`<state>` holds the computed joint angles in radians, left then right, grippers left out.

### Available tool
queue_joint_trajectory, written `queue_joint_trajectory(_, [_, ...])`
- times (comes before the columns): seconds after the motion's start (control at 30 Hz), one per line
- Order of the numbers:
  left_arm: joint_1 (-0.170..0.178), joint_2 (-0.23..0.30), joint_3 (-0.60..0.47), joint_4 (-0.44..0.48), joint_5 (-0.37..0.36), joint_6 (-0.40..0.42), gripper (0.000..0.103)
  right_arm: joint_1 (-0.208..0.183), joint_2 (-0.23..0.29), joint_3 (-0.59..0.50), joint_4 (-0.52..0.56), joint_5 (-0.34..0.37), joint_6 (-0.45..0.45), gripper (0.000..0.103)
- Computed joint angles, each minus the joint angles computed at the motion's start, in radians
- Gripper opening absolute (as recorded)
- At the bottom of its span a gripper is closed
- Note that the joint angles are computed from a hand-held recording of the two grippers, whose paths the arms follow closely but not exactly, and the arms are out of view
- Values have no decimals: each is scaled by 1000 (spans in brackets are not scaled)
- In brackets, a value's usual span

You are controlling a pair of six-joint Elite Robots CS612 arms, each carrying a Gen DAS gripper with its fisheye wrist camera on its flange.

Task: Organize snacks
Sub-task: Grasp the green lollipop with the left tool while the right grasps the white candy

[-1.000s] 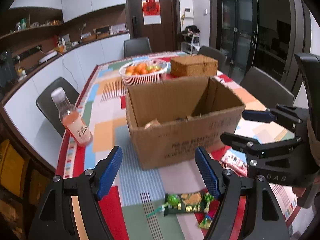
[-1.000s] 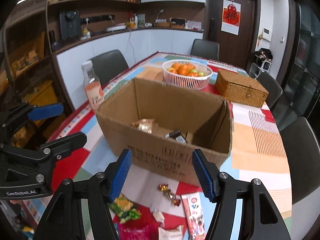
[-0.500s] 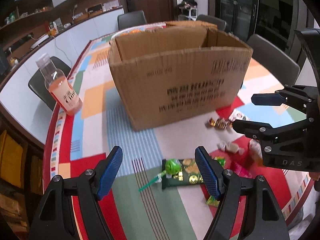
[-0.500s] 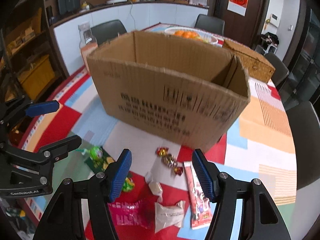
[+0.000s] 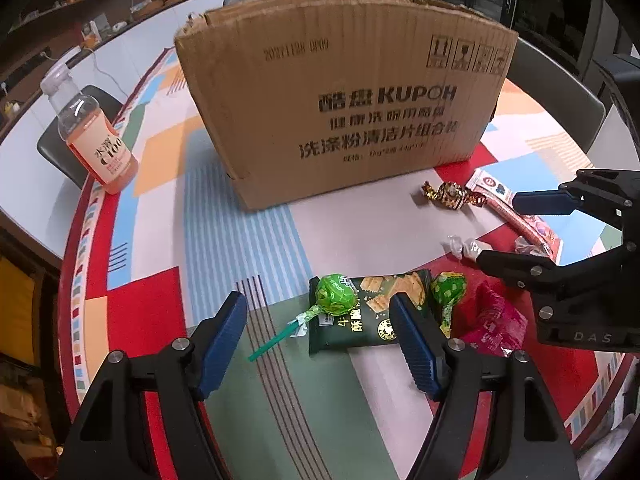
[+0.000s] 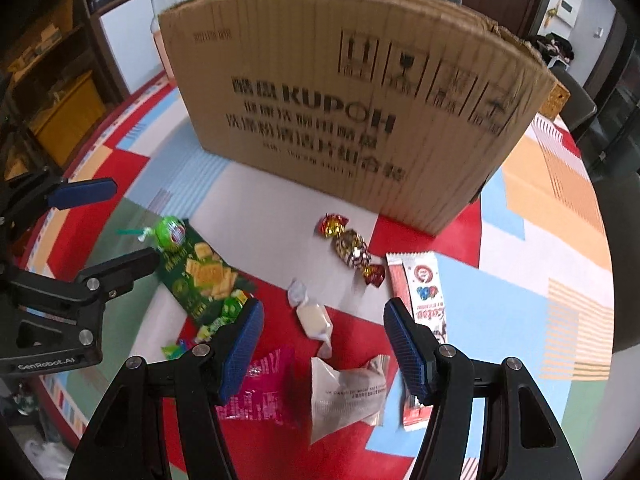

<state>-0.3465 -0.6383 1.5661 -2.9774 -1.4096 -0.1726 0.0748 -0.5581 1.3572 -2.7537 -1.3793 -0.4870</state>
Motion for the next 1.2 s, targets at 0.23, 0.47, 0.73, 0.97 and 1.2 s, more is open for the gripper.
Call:
queue_joint_trajectory(0.23, [5, 17, -29, 33, -6, 5, 66, -2, 18, -27, 56, -16, 18, 58])
queue_joint_trajectory(0.47, [15, 30, -50, 58, -43, -14, 54, -3, 28, -41, 94, -8, 8, 51])
queue_joint_trajectory(0.73, [24, 42, -69, 80, -91, -39, 41, 1, 39, -55, 109, -3, 4, 40])
queue_joint_trajectory(0.97, [25, 43, -71, 79, -111, -54, 34, 4, 41, -55, 97, 9, 6, 20])
queue_joint_trajectory(1.2, [19, 24, -40, 35, -107, -73, 26, 3, 32, -34, 62, 38, 20, 19])
